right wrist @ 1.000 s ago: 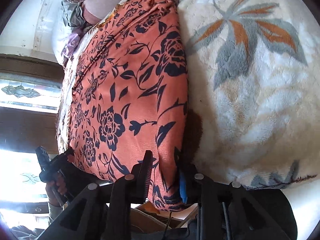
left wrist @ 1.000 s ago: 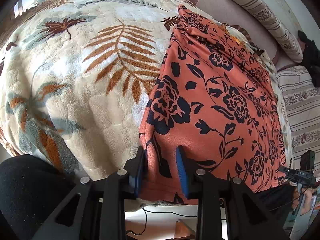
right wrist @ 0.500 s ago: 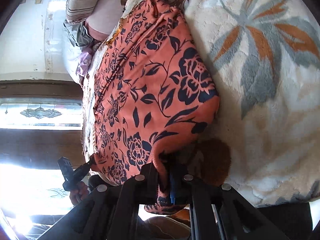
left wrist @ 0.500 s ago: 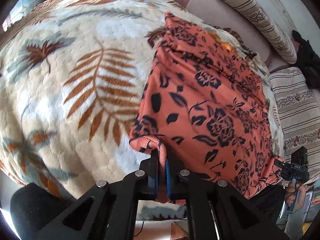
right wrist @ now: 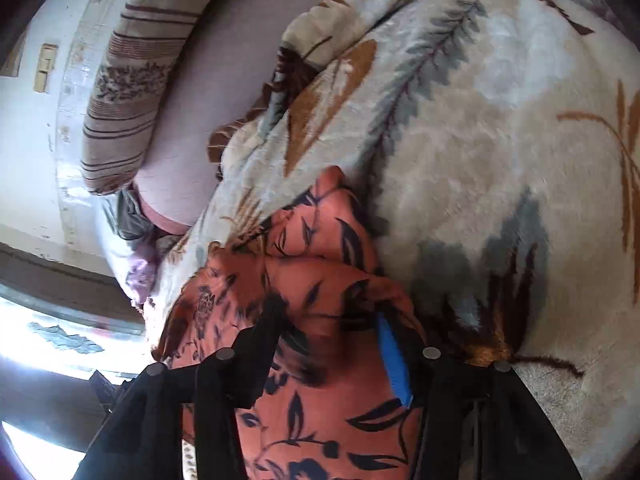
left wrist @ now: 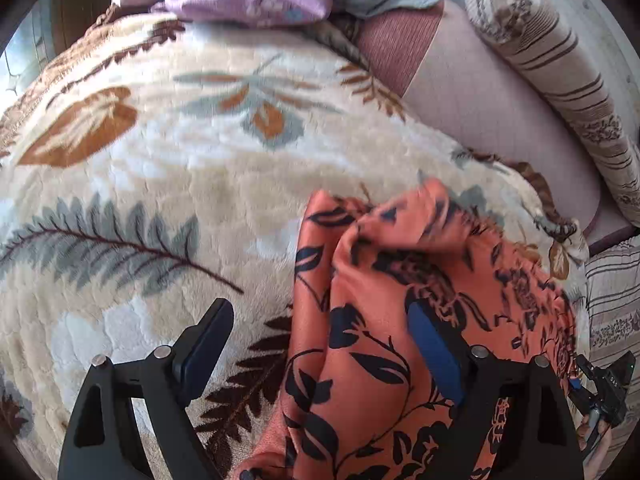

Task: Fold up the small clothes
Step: 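Fold the hem toward the collar with both grippers and release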

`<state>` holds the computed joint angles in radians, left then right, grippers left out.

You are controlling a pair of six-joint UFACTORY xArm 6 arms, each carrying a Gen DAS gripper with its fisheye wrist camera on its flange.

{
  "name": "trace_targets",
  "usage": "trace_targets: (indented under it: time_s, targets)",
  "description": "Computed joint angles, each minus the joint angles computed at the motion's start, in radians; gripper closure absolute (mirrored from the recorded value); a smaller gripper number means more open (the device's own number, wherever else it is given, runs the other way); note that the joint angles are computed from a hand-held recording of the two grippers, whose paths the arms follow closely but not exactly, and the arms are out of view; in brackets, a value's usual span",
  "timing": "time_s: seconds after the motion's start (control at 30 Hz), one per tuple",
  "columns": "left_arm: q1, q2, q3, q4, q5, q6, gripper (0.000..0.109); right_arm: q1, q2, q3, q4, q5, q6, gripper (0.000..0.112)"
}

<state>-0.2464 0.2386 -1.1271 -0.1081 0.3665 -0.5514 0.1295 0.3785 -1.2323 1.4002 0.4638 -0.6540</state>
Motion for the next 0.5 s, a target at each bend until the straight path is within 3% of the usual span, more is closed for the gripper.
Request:
trace_targets:
  time_s: [0.03,0.1,0.17,0.2,0.27,0.37,0.43,0.5]
  targets:
    - [0.004,-0.026,0.041,-0.044,-0.033,0.025,0.02,0.011,-0.025,0.033,0.069,-0.015,-0.071,0.06]
    - [0.015,-0.119,0.182,-0.008,-0.193,-0.035,0.02,0.038,-0.107,0.116,0.144,-0.086,-0.178,0.058]
    - [0.018,-0.213,0.293,0.006,-0.261,-0.048,0.02,0.057,-0.201,0.2,0.292,-0.138,-0.361,0.043]
    - [0.008,-0.251,0.333,-0.051,-0.266,0.006,0.02,0.061,-0.237,0.236,0.331,-0.17,-0.398,0.037]
    - [-0.02,-0.304,0.384,-0.176,-0.246,0.149,0.02,0.068,-0.293,0.301,0.361,-0.175,-0.442,0.036]
    - [-0.047,-0.352,0.442,-0.085,-0.264,0.145,0.02,0.081,-0.337,0.374,0.284,-0.193,-0.389,0.036]
    - [-0.056,-0.353,0.446,-0.04,-0.263,0.149,0.02,0.086,-0.353,0.41,0.311,-0.19,-0.413,0.036]
    - [-0.069,-0.339,0.432,-0.134,-0.256,0.233,0.02,0.087,-0.36,0.435,0.339,-0.177,-0.424,0.036]
